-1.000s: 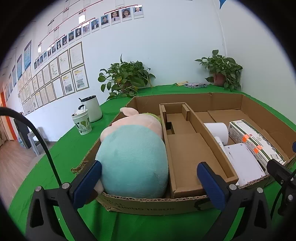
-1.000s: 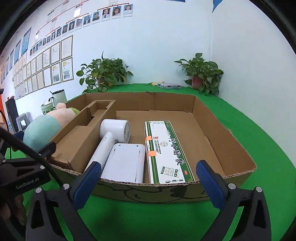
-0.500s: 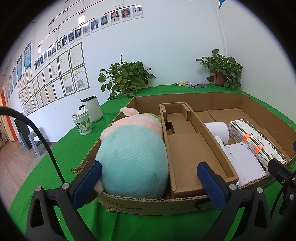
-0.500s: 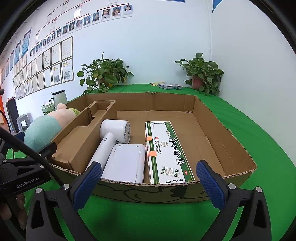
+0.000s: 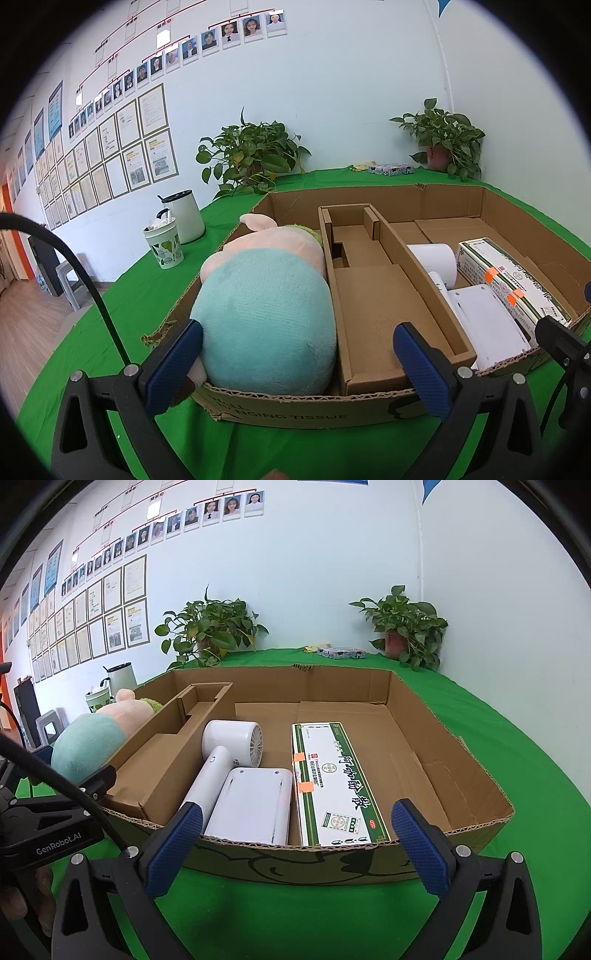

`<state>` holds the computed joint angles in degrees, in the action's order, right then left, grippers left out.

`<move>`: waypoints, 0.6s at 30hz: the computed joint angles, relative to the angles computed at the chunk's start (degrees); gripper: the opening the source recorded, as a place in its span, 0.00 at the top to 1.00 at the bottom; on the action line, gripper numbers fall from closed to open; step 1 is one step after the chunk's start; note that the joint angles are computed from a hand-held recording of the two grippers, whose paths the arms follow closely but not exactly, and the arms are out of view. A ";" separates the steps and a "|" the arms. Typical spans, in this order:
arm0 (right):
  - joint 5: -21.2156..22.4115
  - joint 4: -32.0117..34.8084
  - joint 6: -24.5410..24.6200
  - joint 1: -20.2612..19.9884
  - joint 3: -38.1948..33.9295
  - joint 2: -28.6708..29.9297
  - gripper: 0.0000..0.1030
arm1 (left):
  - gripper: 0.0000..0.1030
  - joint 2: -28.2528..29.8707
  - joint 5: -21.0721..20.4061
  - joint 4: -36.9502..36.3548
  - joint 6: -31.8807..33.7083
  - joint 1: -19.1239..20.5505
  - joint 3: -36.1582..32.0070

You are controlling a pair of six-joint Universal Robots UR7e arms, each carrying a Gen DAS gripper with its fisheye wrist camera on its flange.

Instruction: Organize objects

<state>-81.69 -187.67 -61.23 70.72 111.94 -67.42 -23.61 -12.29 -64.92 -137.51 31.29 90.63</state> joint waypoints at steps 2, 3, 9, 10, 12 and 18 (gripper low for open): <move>-0.28 -0.28 -0.08 0.11 0.00 0.11 0.00 | 0.01 0.12 -0.02 0.18 -0.04 0.04 -0.20; -0.27 -0.32 -0.07 0.11 -0.01 0.17 0.00 | 0.01 0.11 0.03 0.03 0.06 0.06 -0.16; -0.29 -0.36 -0.06 0.14 0.00 0.17 0.00 | 0.01 0.15 0.01 0.07 0.07 0.06 -0.21; -0.29 -0.36 -0.05 0.13 0.03 0.14 0.00 | 0.01 0.18 0.03 0.03 0.10 0.07 -0.24; -0.35 -0.46 -0.04 0.16 0.05 0.18 0.00 | 0.01 0.15 0.01 -0.02 0.14 0.05 -0.19; -0.37 -0.52 -0.07 0.16 0.05 0.20 0.00 | 0.01 0.18 -0.01 0.16 -0.04 0.05 -0.26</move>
